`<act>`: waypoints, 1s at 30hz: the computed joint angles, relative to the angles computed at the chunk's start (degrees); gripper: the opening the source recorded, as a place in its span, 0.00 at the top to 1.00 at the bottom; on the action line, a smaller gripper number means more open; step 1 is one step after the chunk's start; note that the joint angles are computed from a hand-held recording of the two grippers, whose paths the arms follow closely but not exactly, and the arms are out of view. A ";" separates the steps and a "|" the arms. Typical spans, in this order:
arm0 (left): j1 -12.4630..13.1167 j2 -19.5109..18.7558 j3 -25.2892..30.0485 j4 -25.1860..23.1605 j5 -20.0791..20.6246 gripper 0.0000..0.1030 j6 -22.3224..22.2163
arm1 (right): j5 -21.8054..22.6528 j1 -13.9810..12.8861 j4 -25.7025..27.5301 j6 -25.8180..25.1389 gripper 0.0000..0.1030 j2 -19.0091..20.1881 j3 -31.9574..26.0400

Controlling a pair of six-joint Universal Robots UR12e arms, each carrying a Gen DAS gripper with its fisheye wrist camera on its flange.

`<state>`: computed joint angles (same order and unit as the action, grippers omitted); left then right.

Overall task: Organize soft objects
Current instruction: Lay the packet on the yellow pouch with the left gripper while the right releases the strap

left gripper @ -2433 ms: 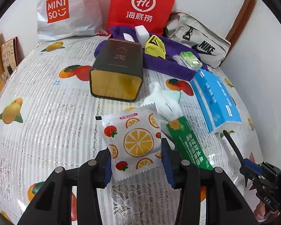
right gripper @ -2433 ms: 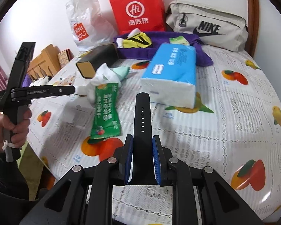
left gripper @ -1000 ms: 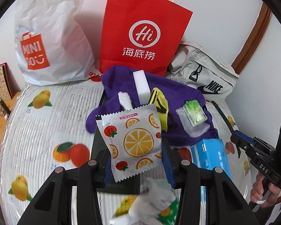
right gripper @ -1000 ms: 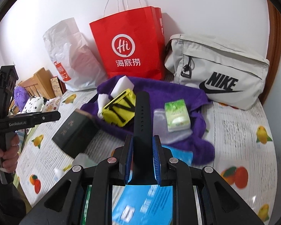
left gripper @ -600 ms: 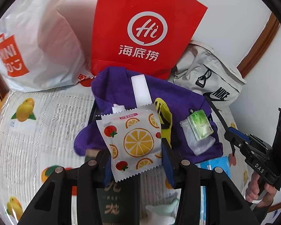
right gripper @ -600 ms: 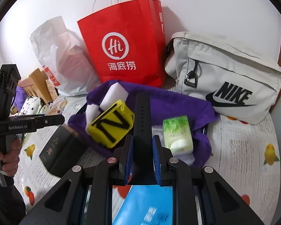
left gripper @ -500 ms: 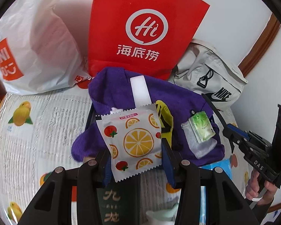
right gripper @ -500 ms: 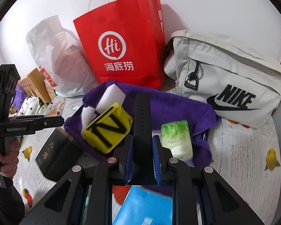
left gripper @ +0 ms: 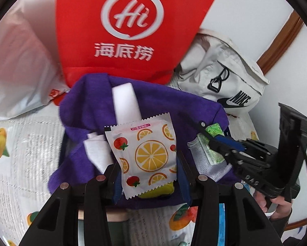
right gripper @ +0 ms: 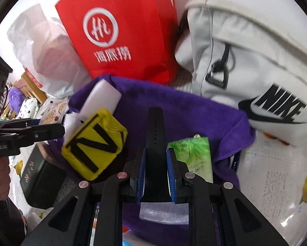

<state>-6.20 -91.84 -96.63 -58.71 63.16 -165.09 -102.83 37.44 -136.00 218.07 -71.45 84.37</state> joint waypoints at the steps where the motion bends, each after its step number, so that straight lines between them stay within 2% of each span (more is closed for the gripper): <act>1: -0.22 -0.21 0.19 -0.25 0.12 0.58 0.16 | 0.58 -0.17 0.55 0.08 0.80 0.09 -0.02; 6: -1.75 -1.43 0.90 0.11 1.23 0.58 0.30 | 3.05 -0.86 0.44 0.54 0.79 -0.07 0.66; 9: -2.73 -2.33 1.22 -0.03 3.36 0.58 0.07 | 4.60 -1.28 0.11 1.11 0.79 -0.30 1.18; 11: -2.81 -2.63 1.28 -0.17 3.54 0.58 -0.36 | 4.62 -1.33 0.13 1.21 0.76 -0.58 1.32; 13: -2.95 -2.85 1.35 -0.24 3.80 0.58 -0.28 | 3.37 -1.01 -0.19 1.02 0.59 -0.75 1.18; 15: -3.30 -3.02 1.42 -0.37 4.96 0.58 -0.39 | 2.20 -0.68 -0.88 0.57 0.51 -1.23 1.47; 19: -3.71 -3.00 1.24 0.32 6.48 0.57 -0.70 | 0.53 0.07 -0.98 0.43 0.51 -2.08 1.52; 21: -4.00 -3.13 1.42 0.15 7.20 0.49 -1.21 | -0.40 0.57 -0.98 0.35 0.51 -2.52 1.62; 23: -4.03 -3.05 1.59 -0.52 7.15 0.47 -1.10 | -1.19 1.00 -1.57 0.40 0.51 -3.17 2.11; 24: -3.90 -2.83 1.50 -0.61 6.79 0.41 -1.34 | -1.26 1.14 -1.77 0.38 0.51 -3.23 2.08; 26: -3.88 -2.45 1.33 -0.22 7.50 0.35 -1.78 | -1.80 1.63 -2.28 0.39 0.51 -3.60 2.32; 30: -2.99 -1.05 0.67 -0.11 8.26 0.35 -1.78 | -2.36 2.52 -2.06 1.33 0.51 -4.02 2.37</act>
<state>-9.19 -92.89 -95.96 -58.81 71.42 -166.87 -105.19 39.96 -138.07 219.41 -75.47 86.75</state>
